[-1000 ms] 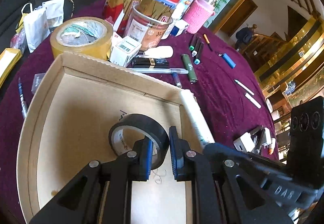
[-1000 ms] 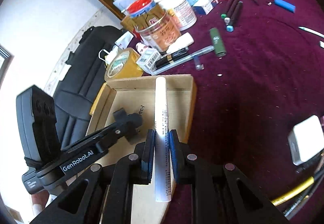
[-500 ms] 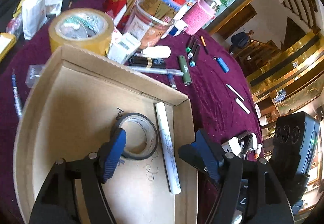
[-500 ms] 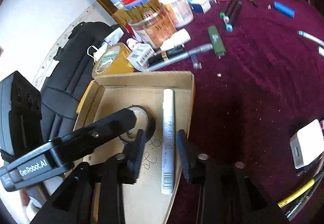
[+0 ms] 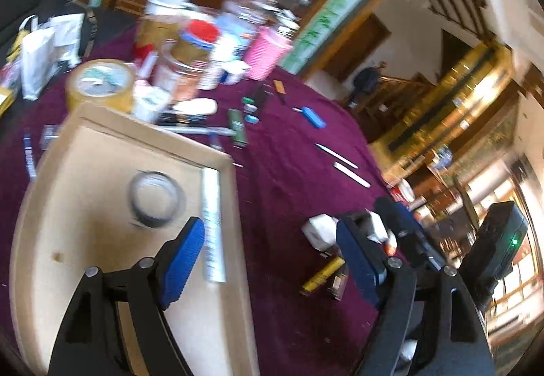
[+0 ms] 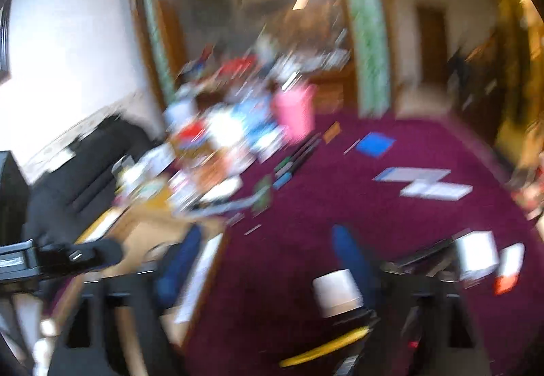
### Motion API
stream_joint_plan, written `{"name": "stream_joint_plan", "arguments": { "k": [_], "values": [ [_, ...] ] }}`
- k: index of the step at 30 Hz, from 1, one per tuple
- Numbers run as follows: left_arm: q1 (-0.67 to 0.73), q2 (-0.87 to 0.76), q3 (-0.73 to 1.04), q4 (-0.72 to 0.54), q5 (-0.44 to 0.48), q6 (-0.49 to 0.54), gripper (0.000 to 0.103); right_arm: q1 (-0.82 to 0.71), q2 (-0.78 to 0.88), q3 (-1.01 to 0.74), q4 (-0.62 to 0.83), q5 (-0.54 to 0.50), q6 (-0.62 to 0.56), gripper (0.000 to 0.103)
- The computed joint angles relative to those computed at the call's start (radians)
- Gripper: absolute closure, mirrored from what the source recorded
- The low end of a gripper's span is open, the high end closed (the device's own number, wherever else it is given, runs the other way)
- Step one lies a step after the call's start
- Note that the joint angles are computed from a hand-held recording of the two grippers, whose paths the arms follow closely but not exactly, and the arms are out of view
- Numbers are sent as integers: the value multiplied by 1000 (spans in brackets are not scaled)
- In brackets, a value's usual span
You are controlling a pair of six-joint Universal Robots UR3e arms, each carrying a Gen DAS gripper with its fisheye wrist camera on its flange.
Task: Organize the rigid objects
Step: 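Withdraw both tools from the tray back toward the pile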
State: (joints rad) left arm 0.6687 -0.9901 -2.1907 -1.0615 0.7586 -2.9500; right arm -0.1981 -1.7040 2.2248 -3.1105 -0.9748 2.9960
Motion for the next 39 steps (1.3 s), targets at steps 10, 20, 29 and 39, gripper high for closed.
{"name": "stream_joint_plan", "arguments": {
  "k": [10, 20, 29, 39],
  "values": [
    [-506, -323, 50, 456, 212, -310, 22, -453, 31, -2, 174, 136, -163, 0],
    [-698, -521, 208, 516, 449, -474, 22, -673, 362, -171, 70, 174, -115, 0],
    [-830, -830, 481, 503, 641, -510, 22, -694, 396, -232, 257, 247, -152, 0],
    [-853, -1114, 781, 355, 649, -242, 23, -682, 407, -242, 279, 232, -184, 0]
  ]
}}
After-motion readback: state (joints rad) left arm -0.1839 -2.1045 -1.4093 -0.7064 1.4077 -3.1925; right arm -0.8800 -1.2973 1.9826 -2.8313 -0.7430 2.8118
